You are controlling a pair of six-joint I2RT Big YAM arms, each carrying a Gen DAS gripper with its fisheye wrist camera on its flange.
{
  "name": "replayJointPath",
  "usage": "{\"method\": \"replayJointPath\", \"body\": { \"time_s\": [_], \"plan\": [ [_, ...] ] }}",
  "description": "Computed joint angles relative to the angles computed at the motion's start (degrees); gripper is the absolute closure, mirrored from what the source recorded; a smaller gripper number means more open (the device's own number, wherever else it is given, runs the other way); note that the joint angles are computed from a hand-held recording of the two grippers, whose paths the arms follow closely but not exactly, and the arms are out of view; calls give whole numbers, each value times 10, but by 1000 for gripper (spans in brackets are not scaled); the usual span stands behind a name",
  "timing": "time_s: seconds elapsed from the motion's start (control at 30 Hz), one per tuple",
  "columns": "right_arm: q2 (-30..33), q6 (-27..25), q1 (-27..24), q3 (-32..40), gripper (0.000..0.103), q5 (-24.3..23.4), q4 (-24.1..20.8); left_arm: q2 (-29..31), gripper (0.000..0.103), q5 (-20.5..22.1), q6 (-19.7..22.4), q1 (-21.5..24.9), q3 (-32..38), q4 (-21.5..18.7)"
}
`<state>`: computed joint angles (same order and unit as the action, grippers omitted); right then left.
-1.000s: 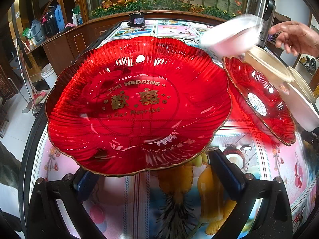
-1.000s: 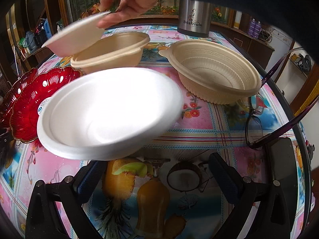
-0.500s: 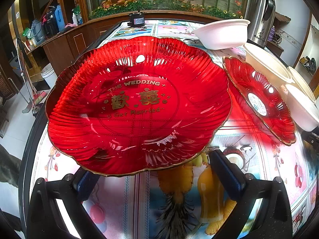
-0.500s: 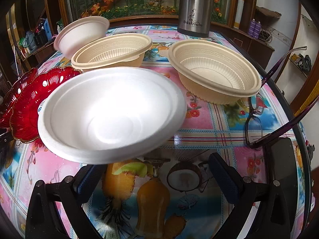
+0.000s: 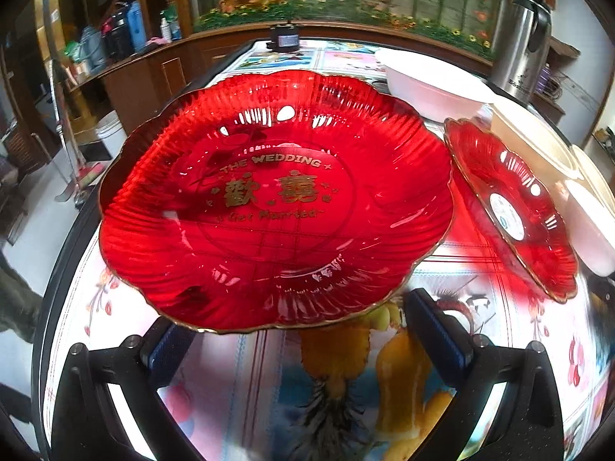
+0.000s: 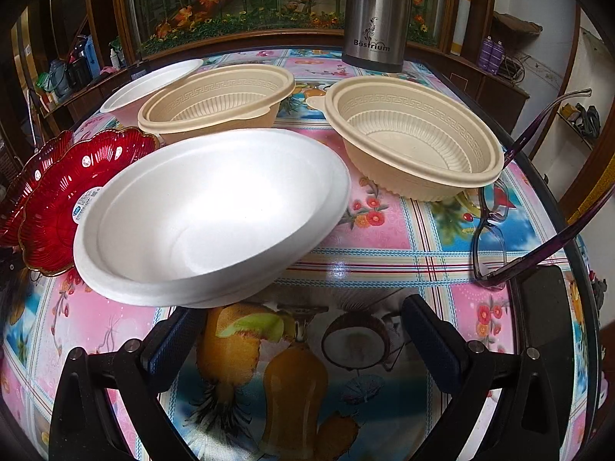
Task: Organize plates and bowls
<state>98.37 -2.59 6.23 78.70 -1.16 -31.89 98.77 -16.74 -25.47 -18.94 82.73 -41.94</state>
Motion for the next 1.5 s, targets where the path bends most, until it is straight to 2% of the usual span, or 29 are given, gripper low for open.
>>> {"method": "replayJointPath", "body": {
  "time_s": [0.2,1.03,1.5],
  "plan": [
    [0,0,0,0,1,0,0,0,0,-12,-20,-6,0,-8],
    [-7,-28,-1,-11,0,-29,3,3,0,-19,-31,-7,4,-10],
    [-18,-22,-15,-20,0,-113,-1,3,0,-22,-32,-7,2,-7]
  ]
}}
